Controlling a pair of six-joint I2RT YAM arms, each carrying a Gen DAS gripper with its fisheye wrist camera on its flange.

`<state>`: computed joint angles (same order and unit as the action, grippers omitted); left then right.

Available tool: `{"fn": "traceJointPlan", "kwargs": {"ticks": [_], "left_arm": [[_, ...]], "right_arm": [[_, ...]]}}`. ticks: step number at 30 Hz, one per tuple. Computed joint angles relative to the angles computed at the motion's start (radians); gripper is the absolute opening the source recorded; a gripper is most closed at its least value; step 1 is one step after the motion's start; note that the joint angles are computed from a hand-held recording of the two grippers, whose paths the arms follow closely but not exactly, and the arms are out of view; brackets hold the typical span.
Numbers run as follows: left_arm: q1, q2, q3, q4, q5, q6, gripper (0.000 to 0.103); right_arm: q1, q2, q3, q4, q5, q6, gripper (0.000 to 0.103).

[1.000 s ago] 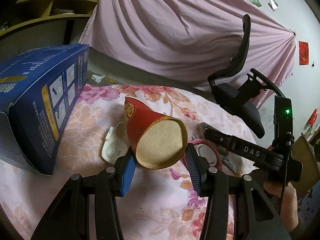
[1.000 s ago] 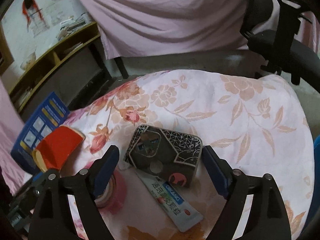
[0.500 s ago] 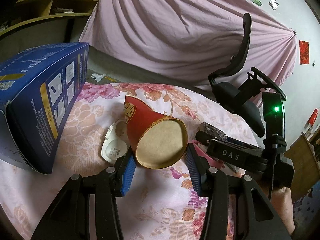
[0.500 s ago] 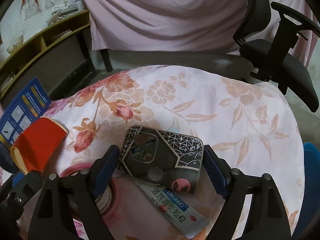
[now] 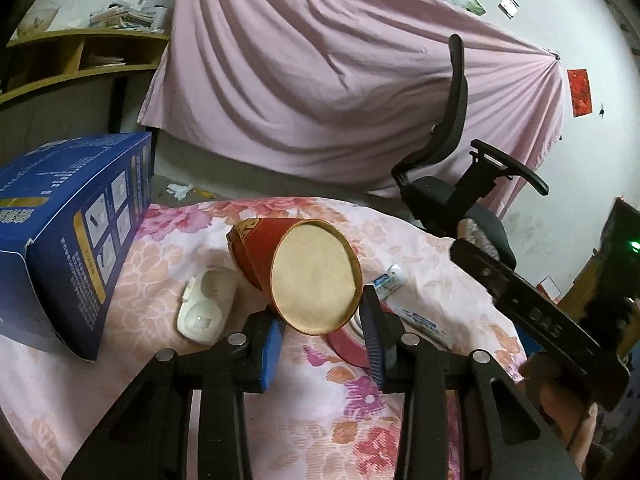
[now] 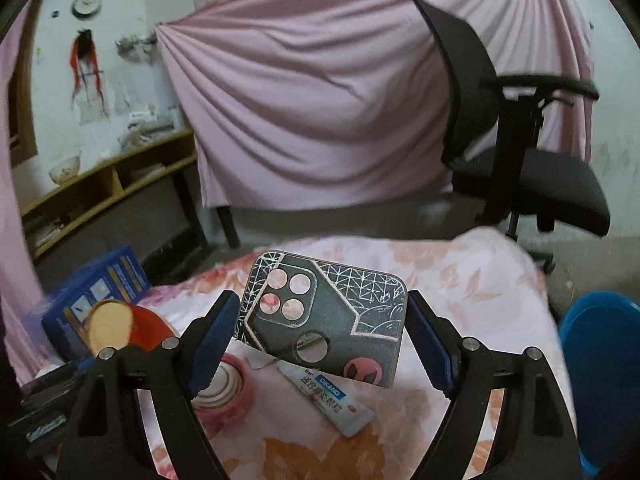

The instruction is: Collect trash

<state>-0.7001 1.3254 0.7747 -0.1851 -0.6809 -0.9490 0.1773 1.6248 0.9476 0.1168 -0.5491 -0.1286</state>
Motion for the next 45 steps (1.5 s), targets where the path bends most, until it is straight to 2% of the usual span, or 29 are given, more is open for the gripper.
{"fn": "traceJointPlan", "kwargs": {"ticks": [7,8,10,14,20,21,23,25,30,32,34,35,37,39,45], "left_arm": [[-0.024,-0.026,-0.029,0.031,-0.040,0.005,0.028],[-0.032,-0.031,-0.033,0.036,-0.054,0.011,0.026],[-0.052,-0.029,-0.027,0.034,-0.083,0.029,0.009],[-0.059,0.006,0.003,0.022,-0.086,0.046,0.009],[-0.030,-0.001,0.003,-0.006,-0.043,-0.002,0.009],[-0.024,-0.009,-0.002,-0.022,-0.033,-0.020,0.010],[-0.013,-0.012,0.003,-0.043,-0.020,-0.037,0.022],[-0.001,-0.015,0.000,-0.048,-0.004,-0.045,0.059],[0.061,-0.007,-0.003,-0.034,0.041,-0.029,0.060],[0.094,0.004,-0.002,-0.019,0.096,-0.024,0.057],[0.111,0.001,-0.009,-0.006,0.121,-0.011,0.043],[0.118,-0.002,-0.012,-0.001,0.132,0.003,0.040],[0.128,0.009,-0.002,0.005,0.155,0.034,0.028],[0.143,0.031,0.015,0.002,0.187,0.057,0.022],[0.186,0.062,0.038,-0.010,0.257,0.054,0.011]], "right_arm": [[-0.016,-0.078,-0.082,0.082,-0.015,-0.036,0.082],[-0.019,-0.091,-0.097,0.102,-0.019,-0.031,0.082],[-0.039,-0.104,-0.122,0.148,-0.039,-0.026,0.082],[-0.050,-0.117,-0.140,0.167,-0.047,-0.038,0.083],[-0.066,-0.105,-0.126,0.137,-0.060,-0.049,0.083],[-0.067,-0.100,-0.118,0.127,-0.061,-0.048,0.083],[-0.068,-0.094,-0.107,0.107,-0.058,-0.049,0.083],[-0.066,-0.088,-0.098,0.083,-0.052,-0.055,0.083],[-0.065,-0.052,-0.054,0.014,-0.036,-0.066,0.083],[-0.069,-0.039,-0.039,-0.005,-0.036,-0.060,0.083],[-0.071,-0.026,-0.025,-0.020,-0.035,-0.050,0.083],[-0.072,-0.023,-0.022,-0.026,-0.036,-0.047,0.083],[-0.073,-0.017,-0.015,-0.036,-0.034,-0.042,0.083],[-0.075,-0.017,-0.011,-0.042,-0.034,-0.042,0.083],[-0.074,-0.010,-0.008,-0.041,-0.036,-0.056,0.083]]}}
